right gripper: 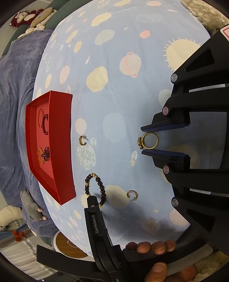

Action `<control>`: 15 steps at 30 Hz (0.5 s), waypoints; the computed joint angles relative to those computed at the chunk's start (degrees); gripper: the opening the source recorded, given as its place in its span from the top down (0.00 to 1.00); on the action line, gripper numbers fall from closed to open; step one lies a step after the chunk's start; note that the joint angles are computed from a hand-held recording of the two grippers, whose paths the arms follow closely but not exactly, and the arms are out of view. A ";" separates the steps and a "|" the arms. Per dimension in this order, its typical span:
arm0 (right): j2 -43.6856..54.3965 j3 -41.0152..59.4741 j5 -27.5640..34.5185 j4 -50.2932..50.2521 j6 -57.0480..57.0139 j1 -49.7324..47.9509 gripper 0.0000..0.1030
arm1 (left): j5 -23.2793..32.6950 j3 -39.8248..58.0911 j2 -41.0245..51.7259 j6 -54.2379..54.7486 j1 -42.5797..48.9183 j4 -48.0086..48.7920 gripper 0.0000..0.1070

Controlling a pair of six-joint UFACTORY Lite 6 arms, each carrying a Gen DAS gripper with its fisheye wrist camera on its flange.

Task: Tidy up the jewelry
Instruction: 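Grasp the black bead bracelet with gold beads with the left gripper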

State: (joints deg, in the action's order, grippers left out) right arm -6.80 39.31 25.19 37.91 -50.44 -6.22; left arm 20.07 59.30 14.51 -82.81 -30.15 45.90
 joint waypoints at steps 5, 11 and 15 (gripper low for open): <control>0.98 0.75 0.20 0.44 0.33 0.11 0.82 | 1.94 2.27 3.02 -3.06 -1.24 4.28 0.81; 1.07 1.07 0.74 0.79 0.37 -0.06 0.82 | 2.32 0.13 1.57 -5.21 -2.16 6.98 0.93; 0.46 0.79 0.98 0.66 0.30 -0.13 0.82 | 2.80 -2.76 -1.01 -6.84 -4.03 7.19 0.93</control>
